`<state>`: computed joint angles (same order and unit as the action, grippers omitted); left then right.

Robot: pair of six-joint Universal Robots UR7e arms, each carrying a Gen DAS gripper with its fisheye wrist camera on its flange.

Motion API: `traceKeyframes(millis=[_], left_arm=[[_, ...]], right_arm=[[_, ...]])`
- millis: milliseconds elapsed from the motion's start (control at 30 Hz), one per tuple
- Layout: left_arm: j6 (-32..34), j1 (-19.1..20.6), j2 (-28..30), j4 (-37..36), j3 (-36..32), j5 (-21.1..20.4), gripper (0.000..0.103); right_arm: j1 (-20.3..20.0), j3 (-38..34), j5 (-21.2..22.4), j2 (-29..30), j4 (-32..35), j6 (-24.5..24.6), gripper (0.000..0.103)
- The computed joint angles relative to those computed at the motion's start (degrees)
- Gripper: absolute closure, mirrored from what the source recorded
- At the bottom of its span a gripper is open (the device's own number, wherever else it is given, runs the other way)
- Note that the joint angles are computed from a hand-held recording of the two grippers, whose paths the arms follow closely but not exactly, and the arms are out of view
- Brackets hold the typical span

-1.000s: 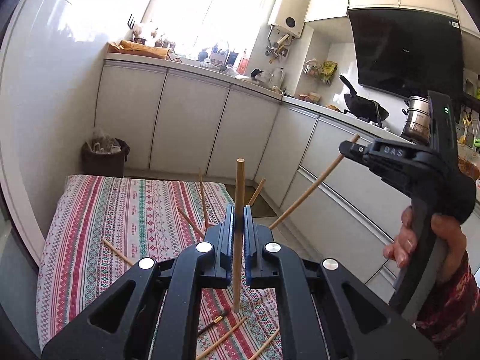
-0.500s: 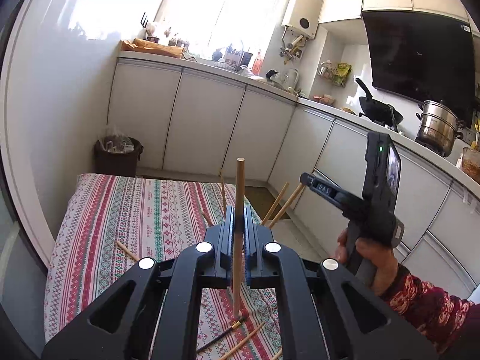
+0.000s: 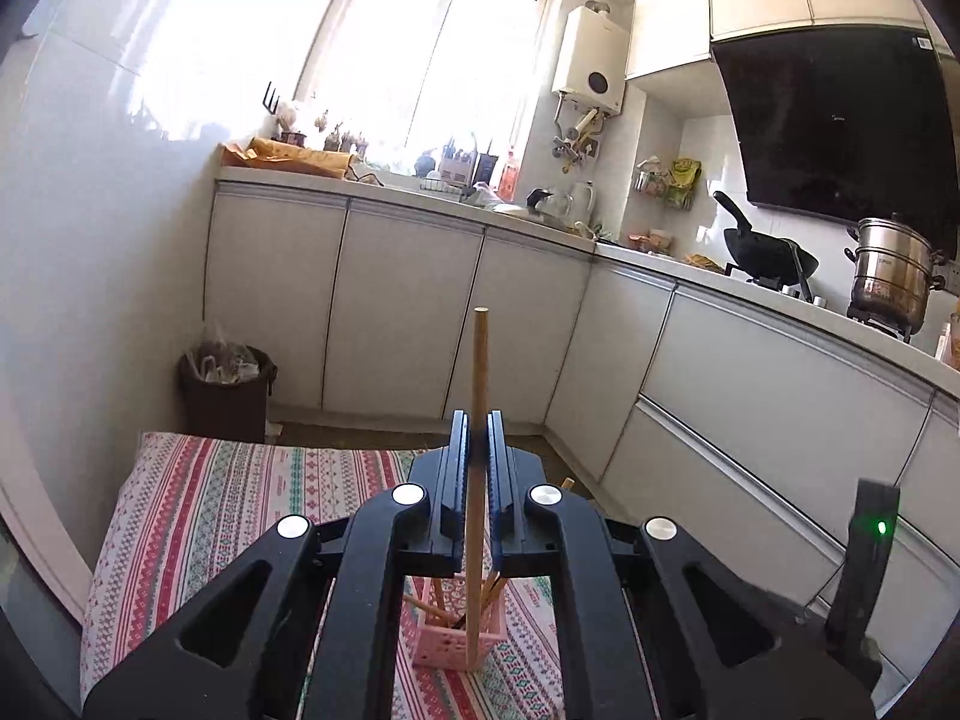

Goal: Organize utensils
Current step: 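Insert both held sticks into the pink holder and open both tools, then move the left tool to a short wooden stick and close on it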

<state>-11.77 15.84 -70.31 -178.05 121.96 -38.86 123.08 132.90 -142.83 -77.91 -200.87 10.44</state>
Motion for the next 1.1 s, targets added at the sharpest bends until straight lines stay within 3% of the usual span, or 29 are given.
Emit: traceKeyframes(millis=[133,467,533,600,667,733,1033,1100], left_arm=[[4.31,1.56,5.33,-4.29,-2.69,1.22,0.098],[7.90,6.05,14.28,-12.14,-6.26,0.20,0.096],[5.90,6.63,14.38,-11.14,-5.68,-0.36,0.082],[3.18,6.11,13.60,-10.35,-4.35,1.44,0.060],[2.00,5.05,12.13,-10.63,-2.75,2.50,0.047],[0.53,3.40,9.97,-9.34,-0.76,4.14,0.039],[-12.54,-2.63,-0.59,6.69,6.49,6.94,0.027],[-16.03,-3.52,-2.62,9.87,7.89,6.91,0.018]], right_arm=[[-1.66,3.34,1.29,-1.75,3.51,3.42,0.050],[-1.56,3.42,1.05,-0.60,2.80,-0.82,0.050],[-1.42,3.49,0.81,-0.55,1.97,-1.63,0.050],[-1.19,3.59,0.73,-0.65,1.93,-1.91,0.050],[-0.74,3.80,0.33,-0.68,1.42,-2.17,0.050],[-0.49,3.95,0.38,-0.84,1.47,-1.96,0.048],[2.19,3.70,-0.23,0.22,0.59,-0.84,0.035],[2.84,3.59,-0.83,0.80,0.50,-0.35,0.031]])
